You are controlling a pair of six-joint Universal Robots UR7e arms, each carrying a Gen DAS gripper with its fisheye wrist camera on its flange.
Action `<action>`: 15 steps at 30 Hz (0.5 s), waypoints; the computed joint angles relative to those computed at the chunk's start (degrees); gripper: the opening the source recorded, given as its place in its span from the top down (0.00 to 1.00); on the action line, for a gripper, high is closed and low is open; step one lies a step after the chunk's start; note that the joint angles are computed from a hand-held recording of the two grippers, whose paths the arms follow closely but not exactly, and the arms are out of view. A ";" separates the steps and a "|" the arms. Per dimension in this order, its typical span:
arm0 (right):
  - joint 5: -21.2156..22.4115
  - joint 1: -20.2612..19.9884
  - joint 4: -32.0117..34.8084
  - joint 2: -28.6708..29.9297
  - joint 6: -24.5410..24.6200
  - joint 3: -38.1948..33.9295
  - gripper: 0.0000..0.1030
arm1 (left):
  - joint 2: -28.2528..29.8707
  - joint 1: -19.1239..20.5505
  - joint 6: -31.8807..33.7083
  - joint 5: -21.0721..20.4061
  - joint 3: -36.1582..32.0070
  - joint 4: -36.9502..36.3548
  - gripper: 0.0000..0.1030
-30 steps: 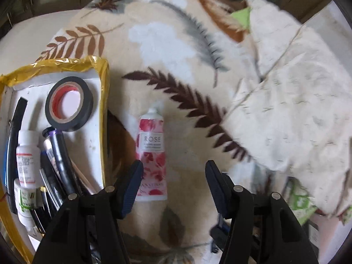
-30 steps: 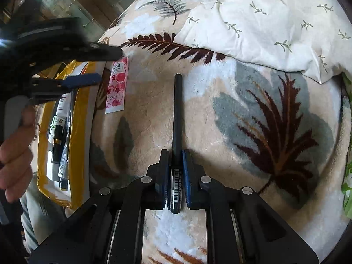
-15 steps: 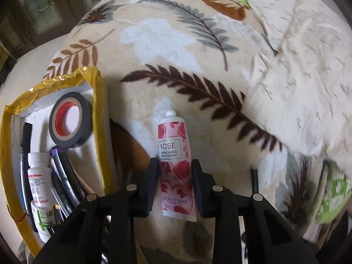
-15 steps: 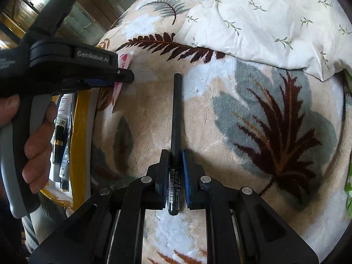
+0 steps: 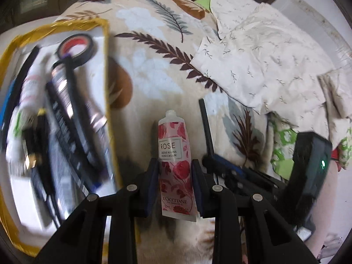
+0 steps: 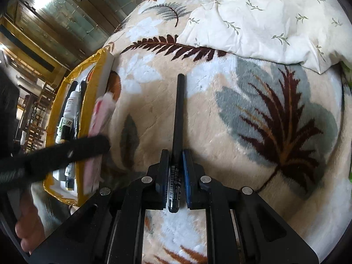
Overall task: Organize objects
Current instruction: 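Place the marker in the tray with the right tool while the left tool places the cream tube there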
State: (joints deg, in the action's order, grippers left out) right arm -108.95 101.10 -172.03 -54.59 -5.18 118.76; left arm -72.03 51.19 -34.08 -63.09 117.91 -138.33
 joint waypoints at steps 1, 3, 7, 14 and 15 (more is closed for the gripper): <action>0.26 0.05 -0.39 -0.01 0.29 0.19 0.90 | -0.42 0.06 0.21 -0.47 0.60 -1.08 0.71; 2.07 -0.03 -1.17 0.01 1.45 0.52 0.90 | -2.89 -0.62 -0.24 0.11 2.78 -2.17 0.71; 3.00 1.81 -1.82 0.52 1.71 0.19 0.90 | -8.06 -0.91 -1.61 -0.35 6.23 -3.47 0.71; 5.89 7.04 -0.11 1.23 1.12 -1.28 0.91 | -18.33 -0.66 -4.39 2.75 10.22 -2.35 0.71; 6.09 7.66 0.15 1.66 0.93 -1.59 0.90 | -19.04 -0.37 -4.65 3.56 10.33 -2.16 0.71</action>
